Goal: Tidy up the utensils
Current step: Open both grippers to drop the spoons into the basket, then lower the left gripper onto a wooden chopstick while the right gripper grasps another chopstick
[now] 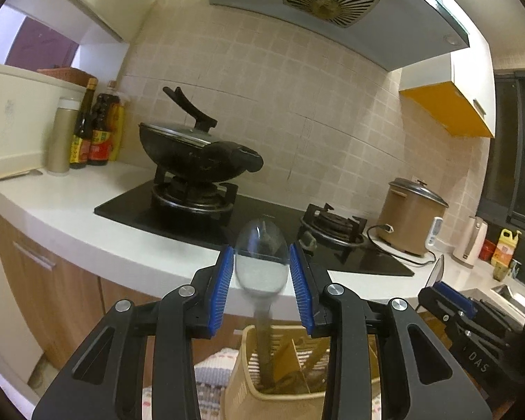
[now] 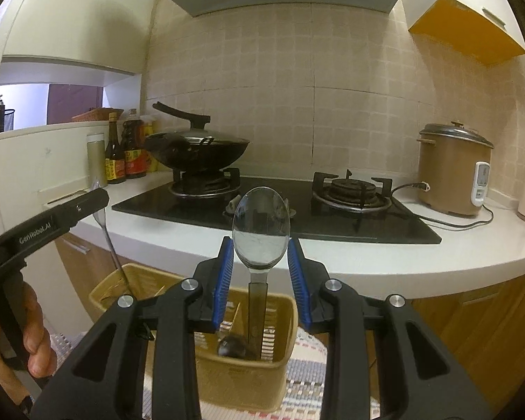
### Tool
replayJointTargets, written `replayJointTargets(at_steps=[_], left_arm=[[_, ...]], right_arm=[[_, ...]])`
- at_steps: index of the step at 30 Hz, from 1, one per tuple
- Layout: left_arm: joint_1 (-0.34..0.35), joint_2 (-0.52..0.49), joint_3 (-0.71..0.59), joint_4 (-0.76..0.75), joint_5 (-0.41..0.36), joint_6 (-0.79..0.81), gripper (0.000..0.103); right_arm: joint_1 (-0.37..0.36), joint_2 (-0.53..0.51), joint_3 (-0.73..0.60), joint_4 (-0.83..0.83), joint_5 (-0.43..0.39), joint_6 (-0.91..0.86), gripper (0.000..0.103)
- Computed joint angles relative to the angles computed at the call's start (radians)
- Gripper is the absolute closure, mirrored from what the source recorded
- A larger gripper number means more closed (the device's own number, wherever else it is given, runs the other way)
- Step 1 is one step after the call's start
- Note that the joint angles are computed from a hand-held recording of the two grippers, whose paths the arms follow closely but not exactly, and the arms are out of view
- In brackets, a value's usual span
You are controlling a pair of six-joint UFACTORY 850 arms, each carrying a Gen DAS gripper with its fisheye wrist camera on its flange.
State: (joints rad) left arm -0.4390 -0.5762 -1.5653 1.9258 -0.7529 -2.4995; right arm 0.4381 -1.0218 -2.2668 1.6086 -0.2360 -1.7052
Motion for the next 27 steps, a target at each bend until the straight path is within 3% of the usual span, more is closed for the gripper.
replayJointTargets(at_steps=[10, 13, 15, 21, 24, 27], left_arm=[[-0.014, 0.111, 0.1, -0.025, 0.053, 0.017, 0.061], [-0.016, 0.128, 0.111, -0.049, 0.081, 0.041, 0.059], [-0.017, 0.128, 0.1, -0.095, 0.102, 0.089, 0.059], [0.039, 0.118, 0.069, -0.132, 0.324, 0.065, 0.058], [0.047, 0.133, 0.093, -0.107, 0.357, 0.009, 0.058], [0.042, 0.161, 0.127, -0.167, 0.368, 0.054, 0.058]], right_arm=[[-0.021, 0.067, 0.07, -0.324, -0.072, 0.384, 0.073], [-0.023, 0.057, 0.04, -0.505, -0.111, 0.582, 0.054], [-0.028, 0.052, 0.024, -0.582, -0.137, 0.683, 0.053], [-0.045, 0.139, 0.135, -0.536, -0.153, 0.658, 0.053], [-0.051, 0.187, 0.2, -0.507, -0.144, 0.607, 0.05], [-0.051, 0.216, 0.235, -0.629, -0.16, 0.699, 0.05]])
